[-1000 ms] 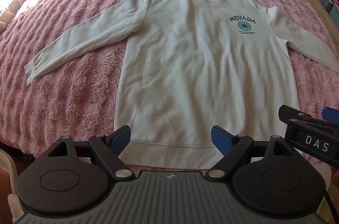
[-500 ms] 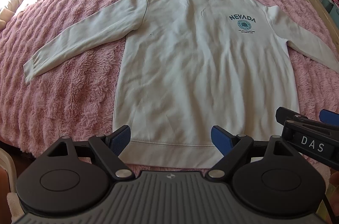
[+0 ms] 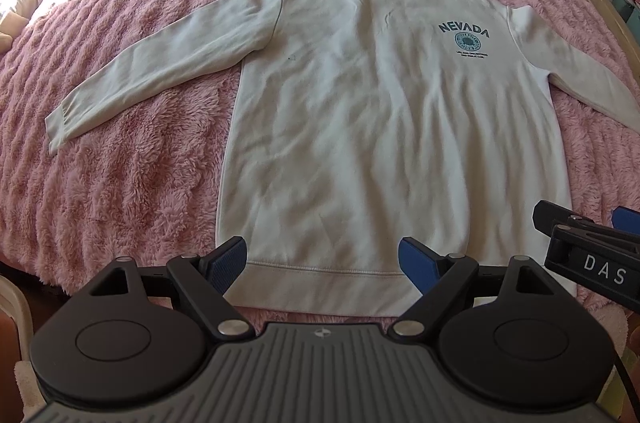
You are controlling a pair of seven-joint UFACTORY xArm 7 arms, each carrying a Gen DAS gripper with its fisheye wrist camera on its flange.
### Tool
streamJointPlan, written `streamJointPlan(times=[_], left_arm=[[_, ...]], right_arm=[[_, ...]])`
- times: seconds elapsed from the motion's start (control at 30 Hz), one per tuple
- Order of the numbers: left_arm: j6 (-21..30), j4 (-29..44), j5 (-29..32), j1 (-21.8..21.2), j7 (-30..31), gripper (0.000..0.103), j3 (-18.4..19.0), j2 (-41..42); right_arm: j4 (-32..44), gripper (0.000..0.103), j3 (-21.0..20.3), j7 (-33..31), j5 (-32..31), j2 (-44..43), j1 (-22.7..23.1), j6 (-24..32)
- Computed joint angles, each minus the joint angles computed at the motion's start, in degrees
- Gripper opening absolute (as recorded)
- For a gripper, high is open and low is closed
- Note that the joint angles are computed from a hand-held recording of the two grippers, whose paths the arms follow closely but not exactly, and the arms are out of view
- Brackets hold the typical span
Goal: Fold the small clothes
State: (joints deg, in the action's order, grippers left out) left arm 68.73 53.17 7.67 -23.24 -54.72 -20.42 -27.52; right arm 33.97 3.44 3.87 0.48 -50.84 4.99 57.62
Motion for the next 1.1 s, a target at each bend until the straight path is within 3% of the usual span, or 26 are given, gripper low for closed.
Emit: streamJointPlan(times=[1.1], left_arm=[[0.21,0.11,-0.03,-0.17,0.45,0.1,0.3,0.72]], right_arm=[[-0.11,0.083,0.15,-0.06,0.12,0.16,0.7,-0.62]])
